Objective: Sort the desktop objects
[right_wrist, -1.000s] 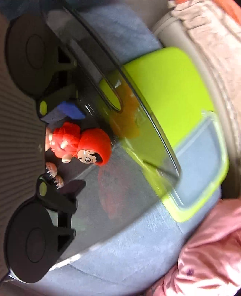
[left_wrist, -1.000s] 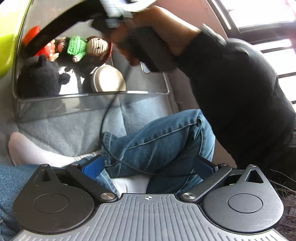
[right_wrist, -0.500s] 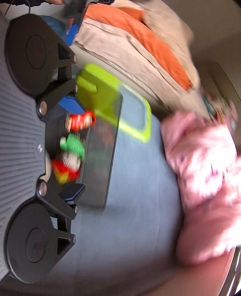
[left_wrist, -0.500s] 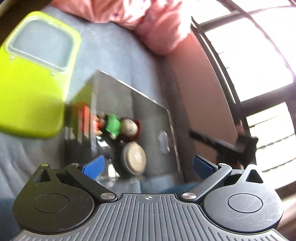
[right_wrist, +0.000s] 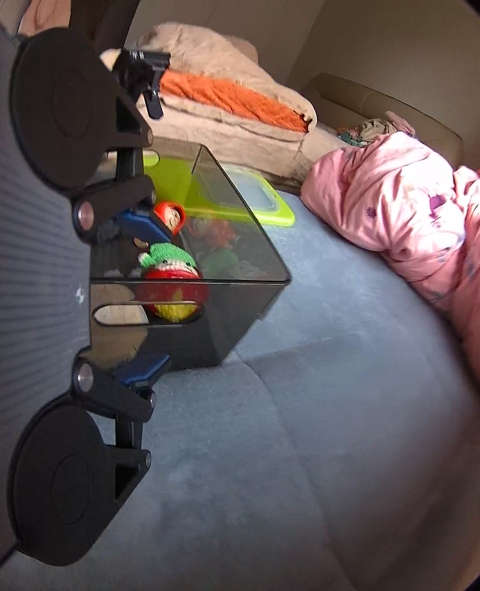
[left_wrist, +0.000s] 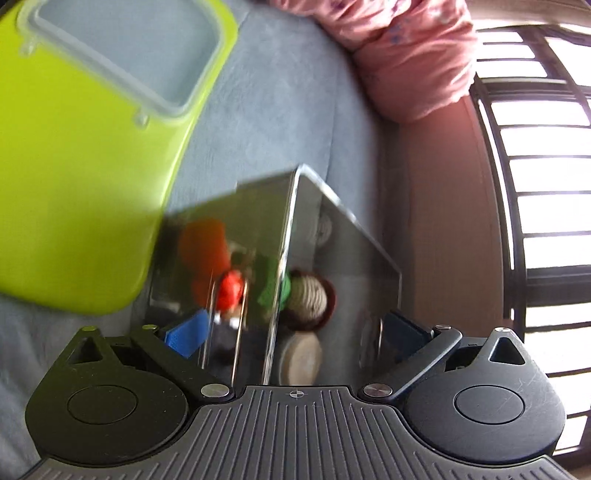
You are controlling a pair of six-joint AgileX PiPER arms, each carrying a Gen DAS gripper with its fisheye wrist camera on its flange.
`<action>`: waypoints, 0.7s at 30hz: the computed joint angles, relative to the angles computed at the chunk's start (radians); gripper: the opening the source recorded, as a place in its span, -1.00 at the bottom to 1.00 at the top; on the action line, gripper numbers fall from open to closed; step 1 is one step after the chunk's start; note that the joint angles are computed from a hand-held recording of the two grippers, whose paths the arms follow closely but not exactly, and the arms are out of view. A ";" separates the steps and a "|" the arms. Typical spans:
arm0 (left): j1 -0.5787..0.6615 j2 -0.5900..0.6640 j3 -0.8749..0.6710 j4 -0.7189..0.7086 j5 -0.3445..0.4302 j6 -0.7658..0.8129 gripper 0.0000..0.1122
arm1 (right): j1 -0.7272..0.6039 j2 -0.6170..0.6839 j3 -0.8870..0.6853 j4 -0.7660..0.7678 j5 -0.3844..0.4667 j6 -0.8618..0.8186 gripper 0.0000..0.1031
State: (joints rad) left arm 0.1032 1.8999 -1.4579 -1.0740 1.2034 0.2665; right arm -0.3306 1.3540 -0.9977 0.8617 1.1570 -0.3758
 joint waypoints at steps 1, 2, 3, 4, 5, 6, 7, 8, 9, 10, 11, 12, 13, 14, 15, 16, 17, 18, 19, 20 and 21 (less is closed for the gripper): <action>0.007 0.005 0.001 -0.037 0.009 0.031 0.53 | -0.010 0.036 -0.015 0.021 0.017 -0.019 0.30; 0.003 0.005 -0.005 -0.034 0.006 0.026 0.39 | -0.005 0.066 -0.037 0.025 0.021 -0.023 0.28; -0.010 0.004 -0.017 -0.004 -0.010 0.010 0.33 | 0.000 0.096 -0.059 0.028 0.026 -0.026 0.28; -0.023 0.002 -0.026 0.023 -0.027 -0.004 0.31 | 0.017 0.111 -0.069 0.027 0.028 -0.026 0.21; -0.034 -0.007 -0.016 0.035 -0.048 -0.002 0.28 | 0.024 0.140 -0.089 0.030 0.039 -0.035 -0.01; -0.039 -0.016 0.000 0.027 -0.067 0.008 0.28 | 0.043 0.171 -0.107 0.032 0.038 -0.039 -0.02; -0.041 -0.025 0.015 0.018 -0.086 0.016 0.28 | 0.071 0.166 -0.108 0.007 0.004 -0.021 -0.09; -0.040 -0.032 0.023 0.009 -0.097 0.025 0.28 | 0.100 0.162 -0.110 -0.020 -0.029 0.000 -0.28; -0.037 -0.036 0.022 0.000 -0.106 0.032 0.28 | 0.128 0.149 -0.110 -0.059 -0.073 0.022 -0.38; -0.035 -0.040 0.020 -0.008 -0.115 0.038 0.28 | 0.156 0.138 -0.107 -0.096 -0.117 0.041 -0.46; -0.032 -0.044 0.017 -0.017 -0.123 0.044 0.28 | 0.165 0.135 -0.100 -0.092 -0.144 0.039 -0.46; -0.030 -0.046 0.008 -0.024 -0.130 0.047 0.28 | 0.169 0.137 -0.095 -0.073 -0.169 0.033 -0.46; -0.024 -0.042 -0.010 -0.029 -0.132 0.049 0.28 | 0.176 0.140 -0.094 -0.060 -0.191 0.028 -0.46; -0.020 -0.037 -0.029 -0.034 -0.135 0.048 0.33 | 0.182 0.142 -0.093 -0.047 -0.212 0.023 -0.46; -0.024 -0.026 -0.048 -0.035 -0.143 0.039 0.40 | 0.195 0.145 -0.092 -0.035 -0.245 0.021 -0.46; -0.028 -0.015 -0.067 -0.032 -0.152 0.027 0.42 | 0.203 0.133 -0.093 -0.038 -0.258 0.033 -0.46; -0.037 -0.004 -0.087 -0.014 -0.164 0.006 0.42 | 0.213 0.138 -0.096 -0.030 -0.282 0.033 -0.46; -0.048 0.011 -0.109 0.009 -0.175 -0.011 0.42 | 0.221 0.147 -0.098 -0.015 -0.307 0.030 -0.46; -0.056 0.026 -0.126 0.026 -0.179 -0.021 0.42 | 0.233 0.157 -0.100 -0.015 -0.332 0.030 -0.46; -0.058 0.036 -0.133 0.022 -0.182 -0.017 0.42 | 0.245 0.167 -0.103 -0.016 -0.357 0.031 -0.46; -0.058 0.045 -0.135 0.013 -0.184 -0.012 0.42 | 0.261 0.167 -0.101 -0.039 -0.381 0.048 -0.46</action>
